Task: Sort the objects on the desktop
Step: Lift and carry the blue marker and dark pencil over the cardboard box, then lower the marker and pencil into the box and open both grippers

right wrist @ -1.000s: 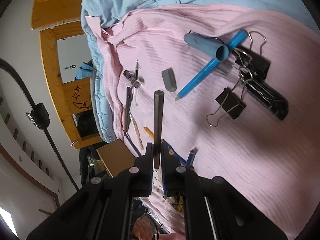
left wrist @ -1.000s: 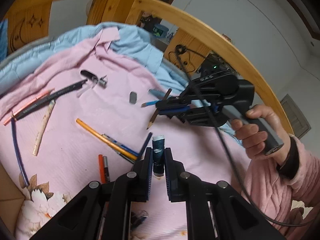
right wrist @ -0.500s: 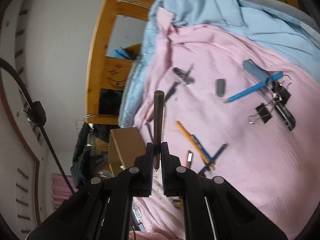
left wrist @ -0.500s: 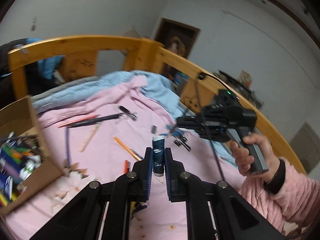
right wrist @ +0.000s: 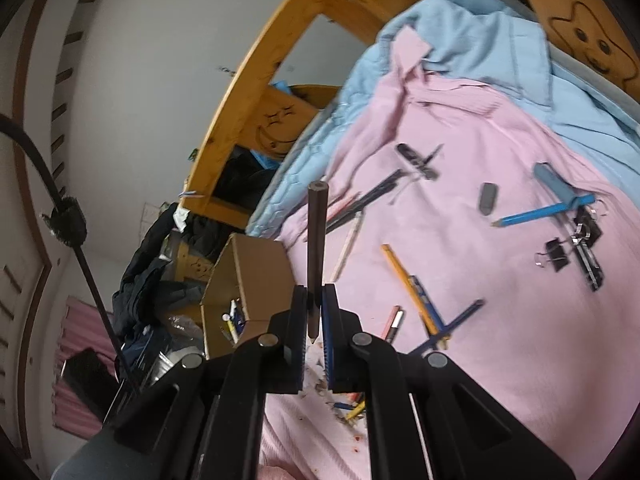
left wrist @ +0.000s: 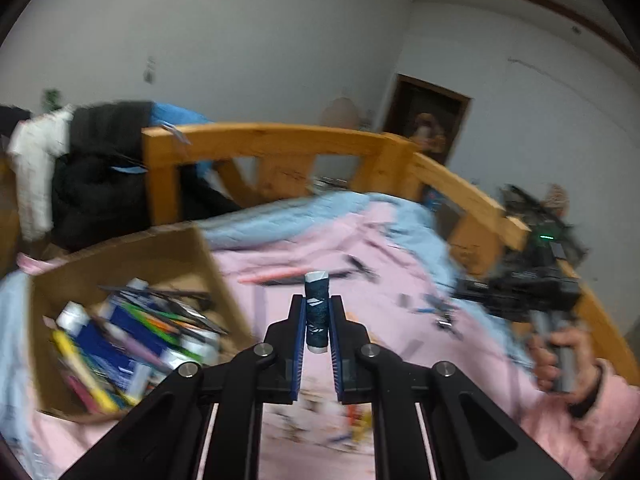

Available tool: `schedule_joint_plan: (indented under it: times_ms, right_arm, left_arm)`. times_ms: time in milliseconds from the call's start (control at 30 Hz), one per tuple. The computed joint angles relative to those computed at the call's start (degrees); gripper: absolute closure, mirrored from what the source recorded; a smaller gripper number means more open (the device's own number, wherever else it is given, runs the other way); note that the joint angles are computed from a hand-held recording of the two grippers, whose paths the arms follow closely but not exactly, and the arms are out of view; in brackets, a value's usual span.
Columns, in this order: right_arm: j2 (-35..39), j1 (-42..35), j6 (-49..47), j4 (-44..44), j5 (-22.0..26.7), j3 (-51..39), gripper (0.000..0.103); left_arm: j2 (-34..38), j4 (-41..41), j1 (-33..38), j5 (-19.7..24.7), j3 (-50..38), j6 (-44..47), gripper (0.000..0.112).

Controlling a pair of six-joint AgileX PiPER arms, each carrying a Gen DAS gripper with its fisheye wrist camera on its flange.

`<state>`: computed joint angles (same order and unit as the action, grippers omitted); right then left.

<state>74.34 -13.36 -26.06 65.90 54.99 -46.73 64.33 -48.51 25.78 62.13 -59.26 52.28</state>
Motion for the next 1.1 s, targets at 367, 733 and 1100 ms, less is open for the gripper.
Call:
schedule_joint_plan:
  times_ms: [367, 733, 1100]
  right_arm:
    - [-0.9, 14.6, 5.9, -6.5, -9.9, -2.6, 0.095]
    - [17.4, 38.6, 18.4, -12.6, -18.2, -25.6, 0.095]
    - [44.3, 49.8, 35.7, -29.7, -9.5, -61.6, 0.095]
  left_arm:
    - [8.2, -1.3, 12.1, -6.2, -1.6, -2.3, 0.101]
    - [13.3, 5.3, 14.6, -15.5, -2.3, -4.2, 0.101]
    - [17.5, 12.5, 13.1, -24.2, -1.6, -9.2, 0.101]
